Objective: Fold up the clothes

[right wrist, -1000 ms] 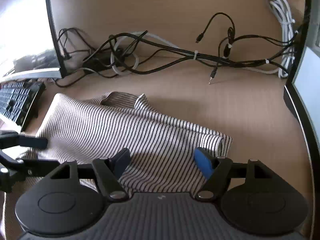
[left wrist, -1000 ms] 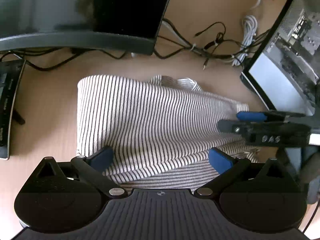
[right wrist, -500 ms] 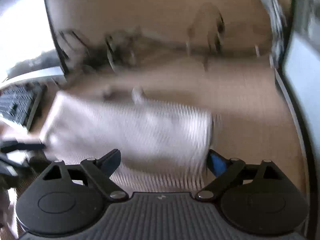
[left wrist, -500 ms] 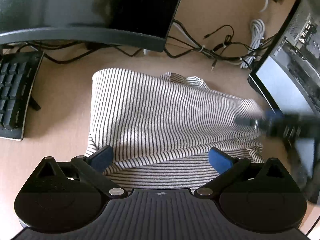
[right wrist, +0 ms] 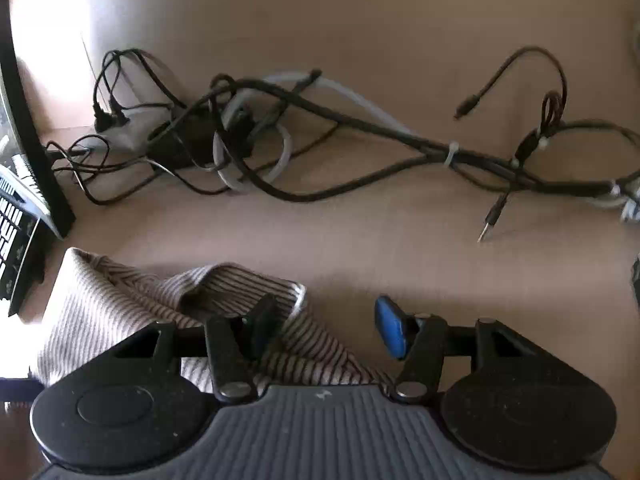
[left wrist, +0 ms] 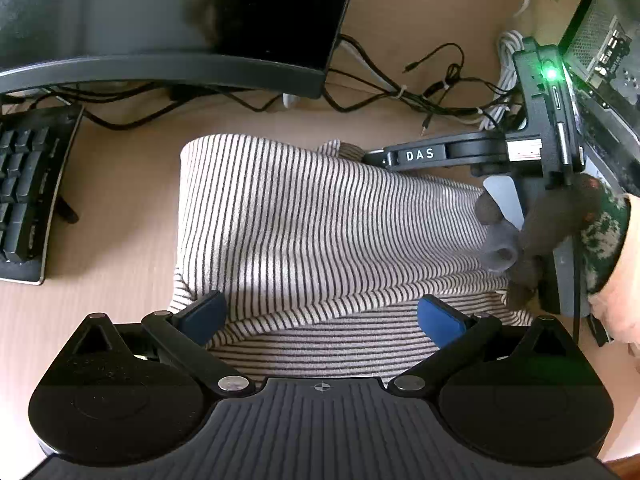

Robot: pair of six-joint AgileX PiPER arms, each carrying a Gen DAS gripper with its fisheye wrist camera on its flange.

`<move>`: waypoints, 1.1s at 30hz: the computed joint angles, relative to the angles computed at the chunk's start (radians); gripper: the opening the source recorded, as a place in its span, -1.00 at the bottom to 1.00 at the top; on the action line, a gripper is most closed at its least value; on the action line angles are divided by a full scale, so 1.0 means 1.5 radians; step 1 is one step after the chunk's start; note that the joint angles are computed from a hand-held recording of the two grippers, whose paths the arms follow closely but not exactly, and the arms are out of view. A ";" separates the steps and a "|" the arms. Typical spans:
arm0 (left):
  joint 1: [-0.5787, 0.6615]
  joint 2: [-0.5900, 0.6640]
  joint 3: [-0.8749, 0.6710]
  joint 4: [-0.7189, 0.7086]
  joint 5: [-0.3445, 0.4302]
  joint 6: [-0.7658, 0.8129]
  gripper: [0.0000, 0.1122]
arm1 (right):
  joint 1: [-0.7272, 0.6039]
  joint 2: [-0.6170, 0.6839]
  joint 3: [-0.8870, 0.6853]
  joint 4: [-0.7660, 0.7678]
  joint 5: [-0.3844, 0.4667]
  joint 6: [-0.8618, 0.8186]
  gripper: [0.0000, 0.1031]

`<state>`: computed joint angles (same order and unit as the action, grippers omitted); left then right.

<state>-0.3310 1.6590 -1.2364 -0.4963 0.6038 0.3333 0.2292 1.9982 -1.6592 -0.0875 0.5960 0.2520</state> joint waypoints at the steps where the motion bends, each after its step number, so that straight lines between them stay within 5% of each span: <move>1: -0.001 0.000 0.001 0.000 -0.002 0.001 0.84 | -0.001 0.002 -0.003 0.014 0.001 -0.018 -0.16; 2: -0.001 -0.001 0.003 0.000 -0.003 0.002 0.84 | 0.000 0.000 0.000 0.030 0.001 -0.035 -0.45; 5: -0.001 0.000 0.002 -0.001 -0.003 0.004 0.84 | 0.011 -0.021 0.026 0.041 -0.004 -0.039 -0.80; 12: 0.034 -0.011 0.011 -0.070 0.024 0.060 0.84 | 0.009 -0.168 0.147 0.218 -0.051 -0.151 -0.88; 21: 0.124 -0.066 0.074 -0.132 0.037 0.113 0.84 | 0.010 -0.311 0.467 0.481 -0.144 -0.285 -0.96; 26: 0.125 -0.047 0.008 -0.168 0.015 0.120 0.84 | 0.056 -0.325 0.493 0.361 -0.184 -0.166 -0.97; 33: 0.049 0.033 -0.104 -0.013 -0.007 -0.061 0.76 | 0.074 -0.345 0.521 0.273 -0.217 -0.067 -0.97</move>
<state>-0.2580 1.7092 -1.3918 -0.5156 0.5928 0.2424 0.3408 1.4806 -0.8773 0.3220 0.2706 0.1512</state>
